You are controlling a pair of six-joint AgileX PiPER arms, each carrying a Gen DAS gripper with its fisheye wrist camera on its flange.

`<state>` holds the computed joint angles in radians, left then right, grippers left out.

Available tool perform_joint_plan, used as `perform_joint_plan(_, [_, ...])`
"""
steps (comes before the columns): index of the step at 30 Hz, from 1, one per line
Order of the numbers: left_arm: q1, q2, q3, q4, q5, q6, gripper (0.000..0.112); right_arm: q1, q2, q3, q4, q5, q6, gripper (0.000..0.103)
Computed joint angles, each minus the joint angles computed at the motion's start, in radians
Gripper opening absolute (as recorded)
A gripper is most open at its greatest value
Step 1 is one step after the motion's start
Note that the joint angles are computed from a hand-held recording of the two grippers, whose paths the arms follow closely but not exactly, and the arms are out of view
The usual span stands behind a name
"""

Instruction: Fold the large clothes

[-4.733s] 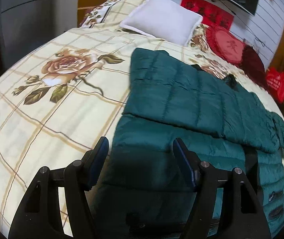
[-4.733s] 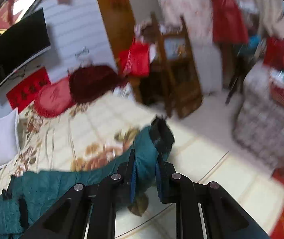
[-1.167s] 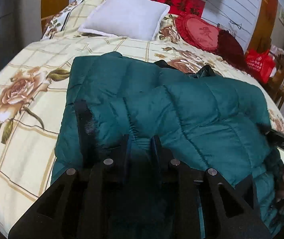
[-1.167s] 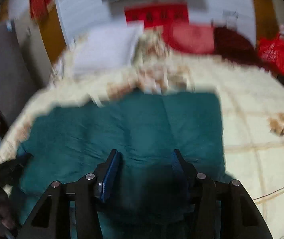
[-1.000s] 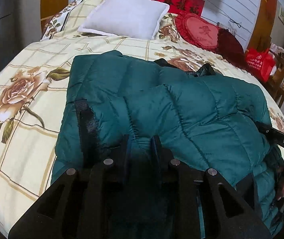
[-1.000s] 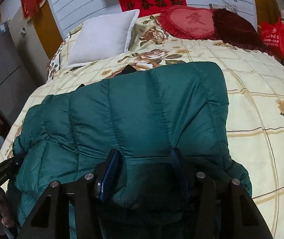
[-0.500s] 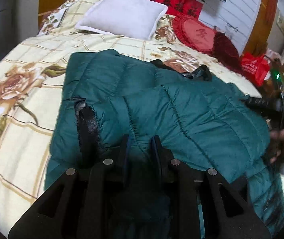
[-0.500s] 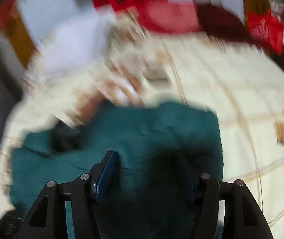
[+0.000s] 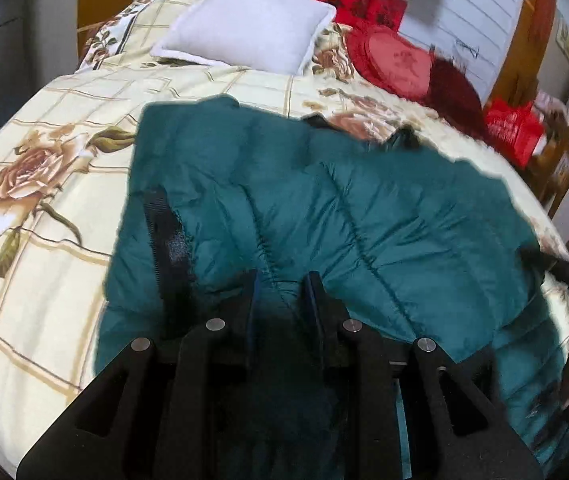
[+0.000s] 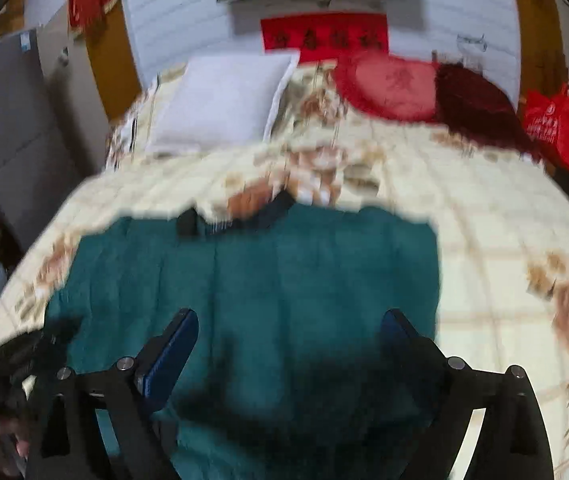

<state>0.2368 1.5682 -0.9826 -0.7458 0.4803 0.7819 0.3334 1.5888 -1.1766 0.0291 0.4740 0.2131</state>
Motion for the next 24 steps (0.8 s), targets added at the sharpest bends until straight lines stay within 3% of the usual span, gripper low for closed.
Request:
perform_joint_plan(2, [-0.005,-0.005,0.004,0.006,-0.006,-0.005,0.022,-0.001,0.077,0.021,0.04,0.004,-0.031,0.094])
perform_joint_plan(4, [0.001,0.003,0.0,-0.013,0.003,0.008,0.023,0.017,0.067,0.077,-0.039,-0.085,0.042,0.099])
perform_joint_plan(9, [0.03,0.011,-0.004,-0.08,0.04,0.067,0.023,0.015,0.08,0.053,-0.011,-0.044,-0.013,0.103])
perform_joint_plan(12, [0.086,-0.025,-0.018,-0.069,0.127,0.097,0.023,0.018,0.048,0.026,-0.029,0.049,-0.014,0.102])
perform_joint_plan(15, [0.171,-0.091,-0.001,-0.052,0.213,0.145,0.023,0.026,-0.107,0.094,-0.091,0.106,0.017,0.102])
perform_joint_plan(17, [0.228,-0.133,0.024,-0.004,0.245,0.162,0.043,0.034,-0.224,0.166,-0.146,0.164,0.054,0.102])
perform_joint_plan(18, [0.259,-0.15,0.037,0.007,0.258,0.183,0.066,0.035,-0.264,0.191,-0.157,0.199,0.065,0.102])
perform_joint_plan(24, [0.628,-0.272,0.159,-0.071,0.464,0.517,0.069,-0.102,-0.655,0.499,0.007,0.338,-0.107,0.102])
